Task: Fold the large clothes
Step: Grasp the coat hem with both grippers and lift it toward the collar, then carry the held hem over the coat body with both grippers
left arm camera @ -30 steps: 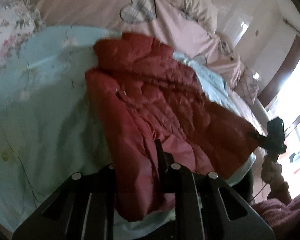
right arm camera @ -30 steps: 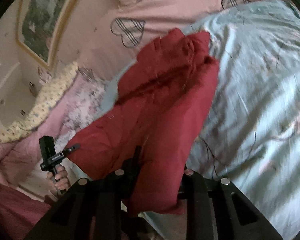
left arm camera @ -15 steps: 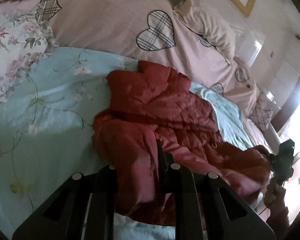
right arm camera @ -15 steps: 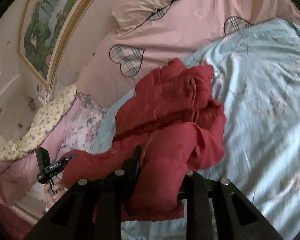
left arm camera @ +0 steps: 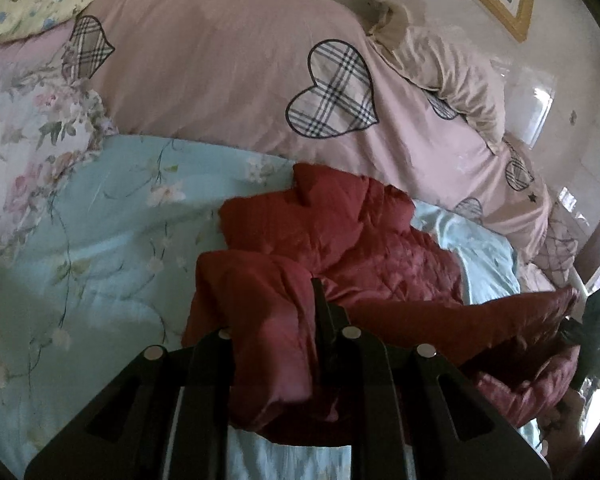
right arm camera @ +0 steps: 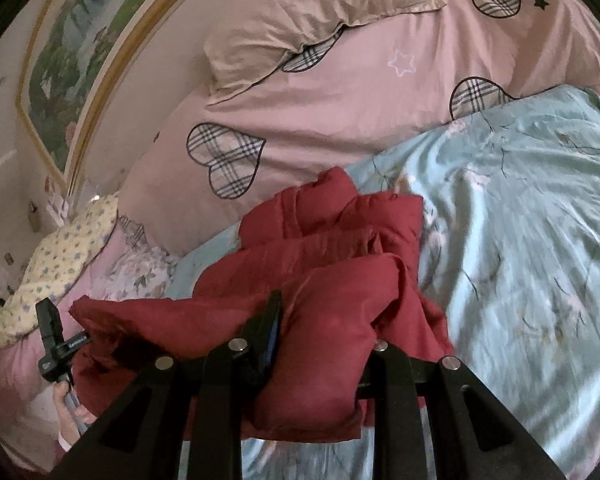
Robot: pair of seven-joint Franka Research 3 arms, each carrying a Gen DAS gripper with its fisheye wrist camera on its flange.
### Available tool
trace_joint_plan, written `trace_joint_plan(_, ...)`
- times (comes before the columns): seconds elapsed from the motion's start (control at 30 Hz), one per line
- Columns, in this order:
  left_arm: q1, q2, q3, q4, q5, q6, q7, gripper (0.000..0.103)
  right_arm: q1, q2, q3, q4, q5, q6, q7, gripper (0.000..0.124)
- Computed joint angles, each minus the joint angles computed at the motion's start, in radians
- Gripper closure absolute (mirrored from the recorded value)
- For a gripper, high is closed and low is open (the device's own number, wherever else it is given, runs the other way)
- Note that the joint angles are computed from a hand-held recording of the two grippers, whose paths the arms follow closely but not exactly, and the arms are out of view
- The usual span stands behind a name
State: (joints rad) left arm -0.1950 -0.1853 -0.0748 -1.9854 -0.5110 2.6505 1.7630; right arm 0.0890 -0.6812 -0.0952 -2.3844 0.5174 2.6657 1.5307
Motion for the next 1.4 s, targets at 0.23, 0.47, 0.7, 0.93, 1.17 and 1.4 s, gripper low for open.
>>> trace_joint_plan(0.23,0.031,0.123,-0.034,0.117,0.046,0.016,-0.075,0.087,0.005,0.118,-0.004,0.084,0.0,0.051,-0.01,0.1)
trace_joint_plan(0.47,0.074,0.275,-0.083,0.28,0.195,-0.013,-0.233,0.086,-0.016,0.248,0.006,0.157,-0.003,0.112,0.029,0.099)
trace_joint_plan(0.7,0.101,0.439,-0.121,0.467,0.307,-0.083,-0.333,0.083,-0.045,0.375,0.012,0.229,-0.019,0.135,0.09,0.098)
trace_joint_plan(0.93,0.085,0.575,-0.127,0.619,0.438,-0.137,-0.417,0.083,-0.076,0.468,0.041,0.271,-0.112,0.17,0.149,0.096)
trace_joint_plan(1.17,0.045,0.727,-0.11,0.845,0.554,-0.253,-0.485,0.082,-0.078,0.586,0.027,0.397,-0.11,0.122,0.203,0.095)
trace_joint_plan(1.4,0.018,0.906,-0.105,1.127,0.589,-0.387,-0.497,0.08,-0.089,0.73,0.021,0.548,-0.156,0.07,0.271,0.095)
